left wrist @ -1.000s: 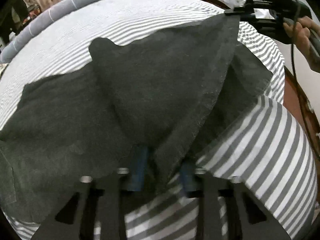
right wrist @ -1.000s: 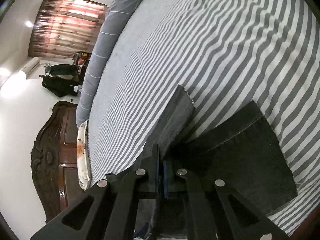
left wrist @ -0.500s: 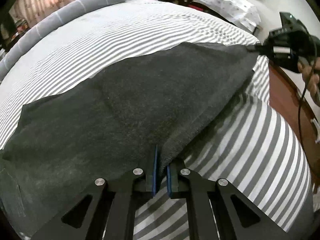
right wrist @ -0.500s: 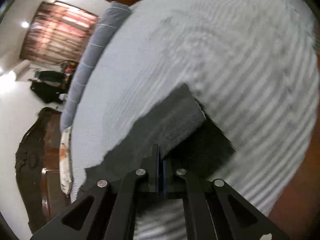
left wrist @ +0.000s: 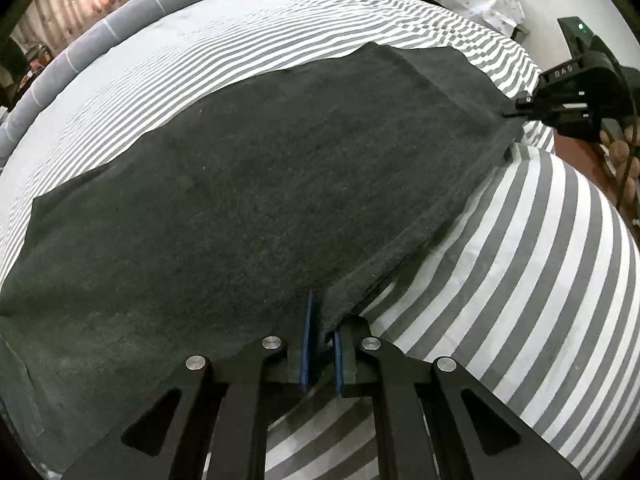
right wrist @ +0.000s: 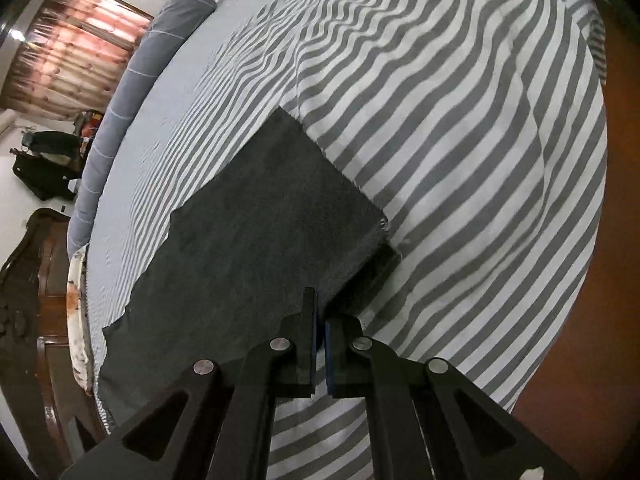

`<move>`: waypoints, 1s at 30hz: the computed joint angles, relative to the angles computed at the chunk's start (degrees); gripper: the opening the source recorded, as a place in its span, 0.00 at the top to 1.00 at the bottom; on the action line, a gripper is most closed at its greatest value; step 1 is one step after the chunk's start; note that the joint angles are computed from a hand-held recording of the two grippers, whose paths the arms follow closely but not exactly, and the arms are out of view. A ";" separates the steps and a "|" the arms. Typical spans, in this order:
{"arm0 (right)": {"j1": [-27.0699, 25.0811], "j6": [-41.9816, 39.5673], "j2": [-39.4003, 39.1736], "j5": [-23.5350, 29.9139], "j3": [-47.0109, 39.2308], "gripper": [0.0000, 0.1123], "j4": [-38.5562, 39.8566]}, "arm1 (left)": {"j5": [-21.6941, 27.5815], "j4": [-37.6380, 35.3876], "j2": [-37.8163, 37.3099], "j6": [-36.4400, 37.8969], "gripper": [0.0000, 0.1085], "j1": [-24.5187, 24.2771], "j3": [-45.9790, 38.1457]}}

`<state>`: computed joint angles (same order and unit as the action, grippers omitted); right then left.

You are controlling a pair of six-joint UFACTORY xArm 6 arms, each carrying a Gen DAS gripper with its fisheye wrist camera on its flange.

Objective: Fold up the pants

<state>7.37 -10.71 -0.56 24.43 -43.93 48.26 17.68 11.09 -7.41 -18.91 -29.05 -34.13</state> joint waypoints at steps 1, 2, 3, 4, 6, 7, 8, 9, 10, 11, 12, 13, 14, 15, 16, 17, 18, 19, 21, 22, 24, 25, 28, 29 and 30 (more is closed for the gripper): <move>-0.35 1.55 0.16 0.40 -0.24 0.94 -2.00 | 0.28 -0.49 0.05 0.43 0.87 -0.04 -0.22; -0.65 2.62 0.03 0.59 -0.14 0.93 -3.25 | 0.73 -2.33 0.00 1.80 0.84 -0.12 -0.49; -1.14 3.34 -0.32 1.20 -0.11 0.90 -4.44 | 1.36 -5.11 0.15 3.46 0.82 -0.29 -1.15; -1.36 4.32 -0.87 1.31 0.09 0.88 -5.86 | 1.69 -8.45 -0.63 5.43 0.80 -0.23 -0.93; -2.38 9.49 -3.13 1.75 0.93 0.84 -12.88 | 1.37 -14.66 -2.93 9.16 0.78 0.01 0.41; -2.87 10.51 -4.22 2.07 1.13 0.83 -14.50 | 1.24 -15.83 -4.50 9.68 0.75 0.39 1.32; -3.16 11.30 -5.02 2.08 1.31 0.83 -15.59 | 1.18 -15.32 -5.89 9.01 0.71 0.80 2.16; -3.61 12.95 -6.11 2.26 1.47 0.83 -17.66 | 0.87 -13.87 -7.72 7.46 0.70 1.58 3.32; -4.04 14.10 -7.09 2.43 1.50 0.83 -19.25 | 0.48 -12.74 -9.70 6.14 0.69 2.57 4.57; -4.31 14.23 -7.92 2.84 1.10 0.83 -19.64 | -0.18 -11.77 -11.89 4.94 0.69 3.87 6.00; -4.32 13.78 -8.45 3.54 0.23 0.83 -19.74 | -0.65 -10.77 -13.62 3.83 0.68 5.12 7.17; -3.99 13.34 -8.71 4.06 -0.51 0.83 -19.95 | -0.84 -8.00 -14.89 1.07 0.68 6.62 7.81; -3.23 12.14 -8.45 5.19 -2.37 0.83 -19.87 | -0.79 -4.32 -16.55 -2.39 0.67 9.20 8.59; -2.16 11.55 -8.01 5.88 -3.97 0.83 -20.11 | -0.81 -3.03 -17.80 -3.57 0.67 11.26 9.31; -0.46 10.48 -6.93 6.97 -6.54 0.83 -20.58 | -0.88 -1.53 -18.72 -5.16 0.67 13.80 9.78; 0.77 9.42 -5.96 7.91 -8.45 0.83 -20.53 | -0.93 -1.14 -19.37 -5.58 0.66 16.36 10.11; 2.77 7.81 -4.26 9.24 -11.37 0.83 -20.12 | -1.09 -0.72 -19.48 -6.12 0.66 18.24 10.23; 4.92 6.33 -2.28 10.62 -14.50 0.83 -19.74 | -1.37 -0.18 -19.65 -6.64 0.66 20.74 10.40; 8.47 3.91 1.65 13.47 -20.20 0.83 -18.47 | -2.17 3.19 -19.19 -8.85 0.66 25.34 10.42; 10.77 2.53 4.90 15.81 -24.66 0.83 -17.38 | -2.66 4.19 -19.22 -9.25 0.66 27.43 10.81; 13.96 1.02 10.58 20.21 -32.29 0.83 -15.49 | -3.51 4.59 -18.50 -9.41 0.66 31.20 11.08; 15.36 0.87 13.40 22.02 -36.02 0.83 -15.25 | -4.05 3.31 -17.91 -8.45 0.66 32.93 11.21; 20.29 0.49 24.61 29.03 -50.81 0.83 -12.98 | -5.94 -2.31 -16.50 -5.08 0.66 36.77 12.13; 21.23 0.55 27.79 31.23 -55.01 0.83 -11.58 | -6.69 -4.98 -16.08 -3.17 0.66 37.10 12.48; 22.21 1.11 31.46 33.53 -59.92 0.83 -10.46 | -7.20 -7.84 -16.23 -0.63 0.66 37.51 12.99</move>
